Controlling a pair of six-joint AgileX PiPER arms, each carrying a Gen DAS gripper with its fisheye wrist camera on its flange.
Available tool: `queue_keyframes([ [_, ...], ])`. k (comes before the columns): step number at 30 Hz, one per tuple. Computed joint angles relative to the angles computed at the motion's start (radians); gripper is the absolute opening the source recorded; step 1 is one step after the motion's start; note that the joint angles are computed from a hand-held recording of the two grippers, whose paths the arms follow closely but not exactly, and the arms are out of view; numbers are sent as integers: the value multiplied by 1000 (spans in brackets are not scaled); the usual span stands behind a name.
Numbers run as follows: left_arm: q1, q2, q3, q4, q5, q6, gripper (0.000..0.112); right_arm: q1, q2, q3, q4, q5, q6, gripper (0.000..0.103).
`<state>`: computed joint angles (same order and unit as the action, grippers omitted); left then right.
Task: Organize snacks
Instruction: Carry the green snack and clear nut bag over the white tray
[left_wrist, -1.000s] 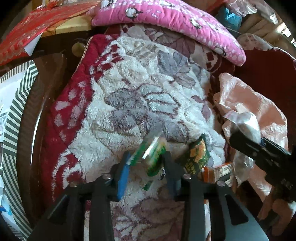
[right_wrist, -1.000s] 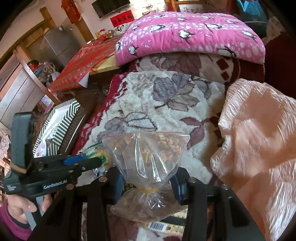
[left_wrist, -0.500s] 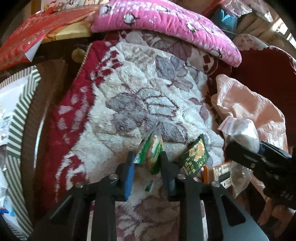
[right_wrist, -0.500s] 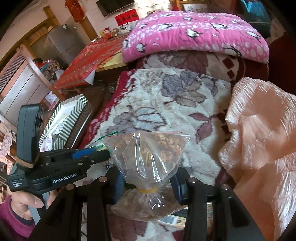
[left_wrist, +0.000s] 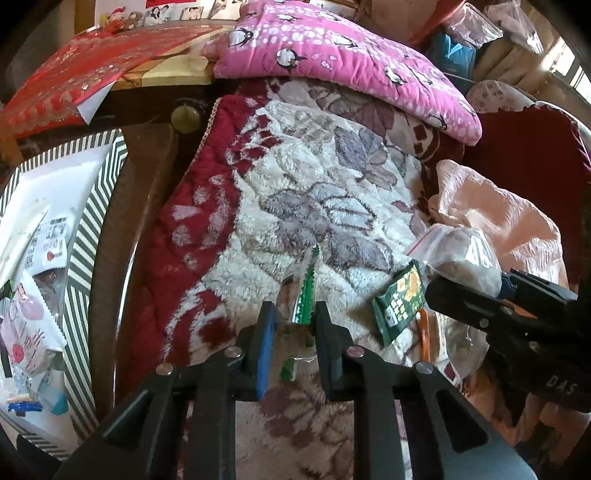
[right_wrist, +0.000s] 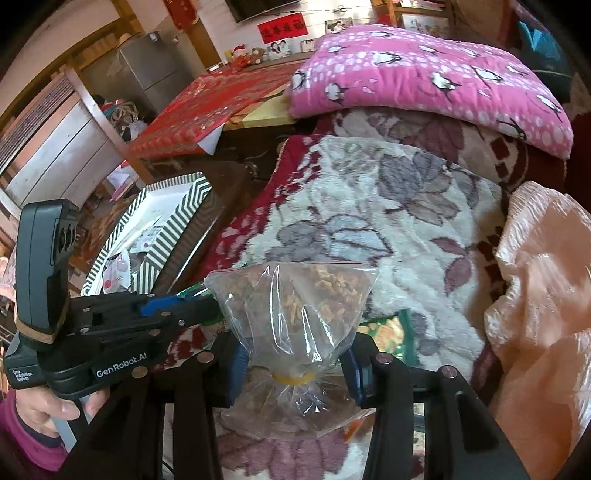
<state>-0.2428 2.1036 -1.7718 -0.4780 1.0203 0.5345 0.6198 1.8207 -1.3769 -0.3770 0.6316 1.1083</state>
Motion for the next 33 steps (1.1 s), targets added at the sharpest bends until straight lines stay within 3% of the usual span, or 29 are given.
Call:
queue_keyframes([
  [2,-5,10,-3,-1,23,20,20,8,7,-16,-2,14,0,48],
  [14,-40,59,6,29,-12,-11,22,0,-28,38,12,0,25,49],
  [18,-37,-6,64,53,-76,10,20,11,-8,0,21,20,-3,49],
  [33,112,-114,60,68,-96,40,20,60,200,-366,103,166,-188,49],
])
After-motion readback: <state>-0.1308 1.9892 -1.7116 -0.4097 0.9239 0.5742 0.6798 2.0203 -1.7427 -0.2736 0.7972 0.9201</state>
